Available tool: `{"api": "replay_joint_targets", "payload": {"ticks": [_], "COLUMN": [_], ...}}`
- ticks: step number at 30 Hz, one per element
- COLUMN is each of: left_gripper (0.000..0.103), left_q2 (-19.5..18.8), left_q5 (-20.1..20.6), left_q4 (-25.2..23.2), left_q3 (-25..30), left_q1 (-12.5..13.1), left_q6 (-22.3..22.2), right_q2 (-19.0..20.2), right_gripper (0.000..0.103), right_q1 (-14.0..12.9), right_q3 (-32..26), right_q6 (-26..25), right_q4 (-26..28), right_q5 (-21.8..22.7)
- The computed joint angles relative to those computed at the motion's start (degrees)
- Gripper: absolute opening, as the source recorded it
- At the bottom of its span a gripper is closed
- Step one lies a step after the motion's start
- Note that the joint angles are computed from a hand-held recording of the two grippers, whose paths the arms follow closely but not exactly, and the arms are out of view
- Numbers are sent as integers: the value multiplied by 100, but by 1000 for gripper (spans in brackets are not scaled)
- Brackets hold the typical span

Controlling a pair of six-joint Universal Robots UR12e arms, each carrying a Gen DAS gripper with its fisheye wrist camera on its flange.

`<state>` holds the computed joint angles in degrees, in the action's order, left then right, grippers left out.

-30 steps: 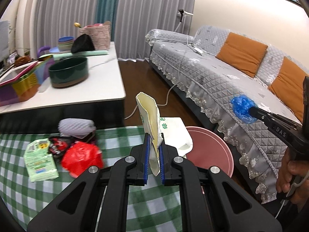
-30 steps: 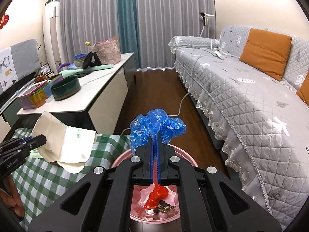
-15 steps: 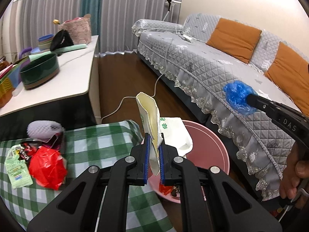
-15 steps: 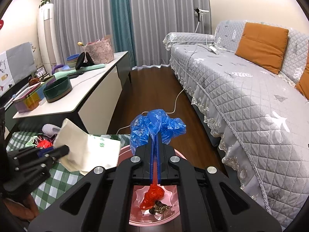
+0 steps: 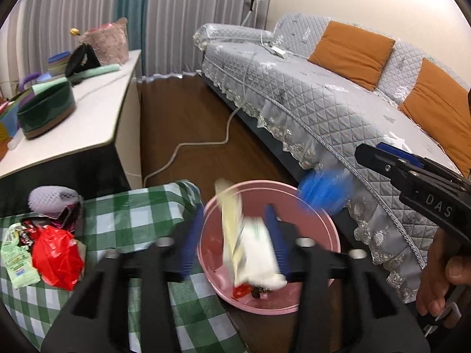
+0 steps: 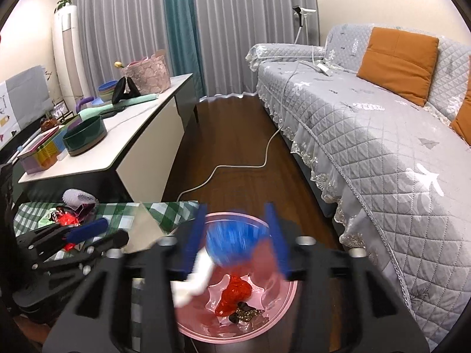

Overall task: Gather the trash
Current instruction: 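Open both tools to drop the tissue box and blue bag into the bin, then move both open tools back over the table toward the red bag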

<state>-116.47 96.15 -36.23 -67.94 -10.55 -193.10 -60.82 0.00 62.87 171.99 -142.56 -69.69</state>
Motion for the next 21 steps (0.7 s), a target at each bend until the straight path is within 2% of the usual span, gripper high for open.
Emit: {"api": "replay_joint_targets", "payload": {"ticks": [8, 11, 21], "left_gripper": [49, 54, 55], "left_q2": [221, 342, 833], "left_q5": [146, 202, 345], "left_q4": [-2, 52, 192], "left_q3": [-257, -409, -1057], "left_q1": [30, 53, 241], "left_q6": [-74, -98, -157], "right_q2": [-66, -96, -165], "right_gripper": [49, 50, 53], "right_q1": [22, 42, 152], "right_q3": [40, 63, 152], "right_q6": [-10, -21, -186], "right_q4": [-94, -150, -256], "right_q5": [78, 110, 74]}}
